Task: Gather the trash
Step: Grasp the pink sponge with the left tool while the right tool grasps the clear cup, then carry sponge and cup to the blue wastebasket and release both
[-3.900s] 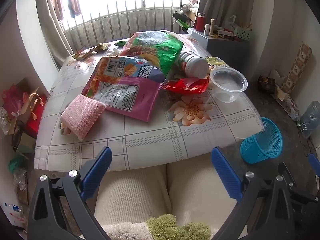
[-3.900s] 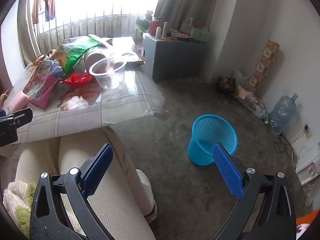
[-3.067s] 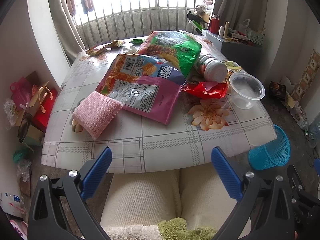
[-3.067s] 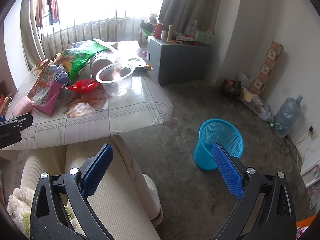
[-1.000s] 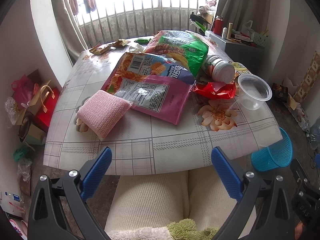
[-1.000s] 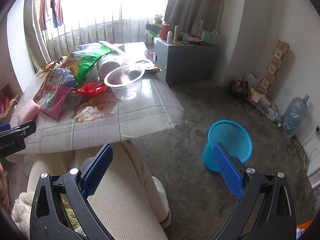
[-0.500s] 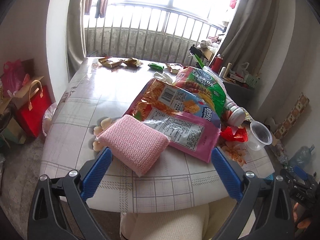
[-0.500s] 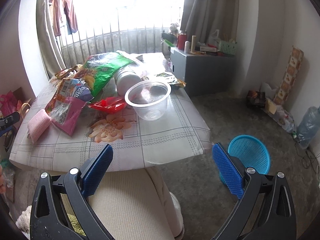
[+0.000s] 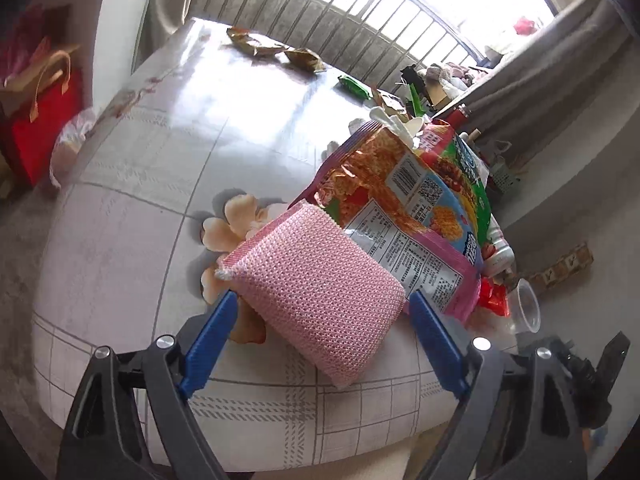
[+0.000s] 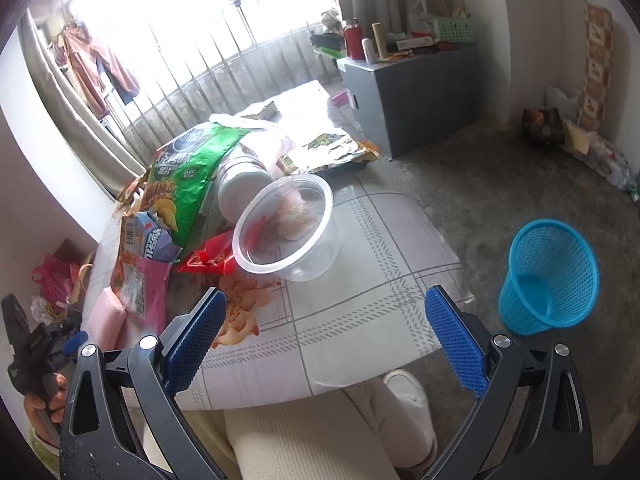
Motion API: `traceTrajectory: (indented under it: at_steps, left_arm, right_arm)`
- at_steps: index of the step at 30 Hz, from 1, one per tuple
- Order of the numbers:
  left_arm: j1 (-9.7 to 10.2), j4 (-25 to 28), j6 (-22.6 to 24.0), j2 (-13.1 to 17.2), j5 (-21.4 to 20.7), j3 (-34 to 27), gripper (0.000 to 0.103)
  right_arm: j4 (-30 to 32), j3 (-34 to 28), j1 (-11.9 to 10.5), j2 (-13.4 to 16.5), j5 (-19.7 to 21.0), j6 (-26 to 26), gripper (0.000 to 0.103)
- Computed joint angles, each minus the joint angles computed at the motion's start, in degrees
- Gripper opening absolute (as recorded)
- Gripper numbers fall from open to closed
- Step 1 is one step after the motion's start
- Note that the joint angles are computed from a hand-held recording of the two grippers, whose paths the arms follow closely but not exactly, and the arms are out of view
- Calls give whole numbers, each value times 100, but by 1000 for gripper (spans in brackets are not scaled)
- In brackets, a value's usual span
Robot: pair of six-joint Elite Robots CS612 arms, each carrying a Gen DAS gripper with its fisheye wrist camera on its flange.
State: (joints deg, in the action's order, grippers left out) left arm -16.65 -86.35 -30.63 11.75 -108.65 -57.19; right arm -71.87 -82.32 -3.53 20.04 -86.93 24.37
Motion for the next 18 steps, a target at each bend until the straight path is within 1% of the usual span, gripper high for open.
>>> traceTrajectory:
  at_steps: [2, 3, 4, 6, 8, 9, 10, 11, 12, 13, 14, 15, 17, 18]
  left_arm:
    - [96, -52, -608, 97, -453, -48, 76]
    - [120, -115, -779, 150, -590, -95, 74]
    - [126, -205, -864, 191, -624, -137, 71]
    - [129, -335, -1017, 219, -639, -141, 68]
    - [143, -529, -1317, 238, -665, -92, 60]
    - [144, -579, -1450, 238, -627, -73, 58]
    - [141, -595, -1523, 223, -563, -39, 53]
    - [126, -578, -1560, 207, -459, -20, 46]
    - [113, -517, -1538, 186, -322, 2, 41]
    - [103, -488, -1496, 166, -220, 31, 37]
    - [94, -492, -1488, 159, -181, 40, 35]
    - [93, -479, -1519, 156, -159, 38, 35]
    - [98, -511, -1549, 170, -174, 24, 33]
    - [110, -539, -1577, 191, -211, -1, 32]
  right_arm:
    - [-107, 86, -79, -33, 285, 187, 94]
    - [-175, 132, -117, -47, 420, 282, 93]
    - [-248, 174, -154, -54, 555, 382, 92]
    - [-396, 317, -210, -89, 784, 585, 90]
    - [-494, 459, -247, -120, 937, 720, 85]
    - [-508, 542, -257, -147, 968, 772, 84]
    - [-525, 595, -273, -159, 1023, 823, 80]
    - [-572, 659, -286, -163, 1095, 880, 77]
    - [-589, 716, -297, -166, 1143, 965, 75]
    - [-592, 758, -306, -162, 1191, 1044, 69]
    - [-572, 800, -322, -162, 1270, 1099, 60]
    - [-535, 834, -339, -159, 1378, 1145, 56]
    - [-423, 823, -374, -128, 1609, 1230, 36]
    - [-372, 823, -379, -120, 1686, 1263, 31]
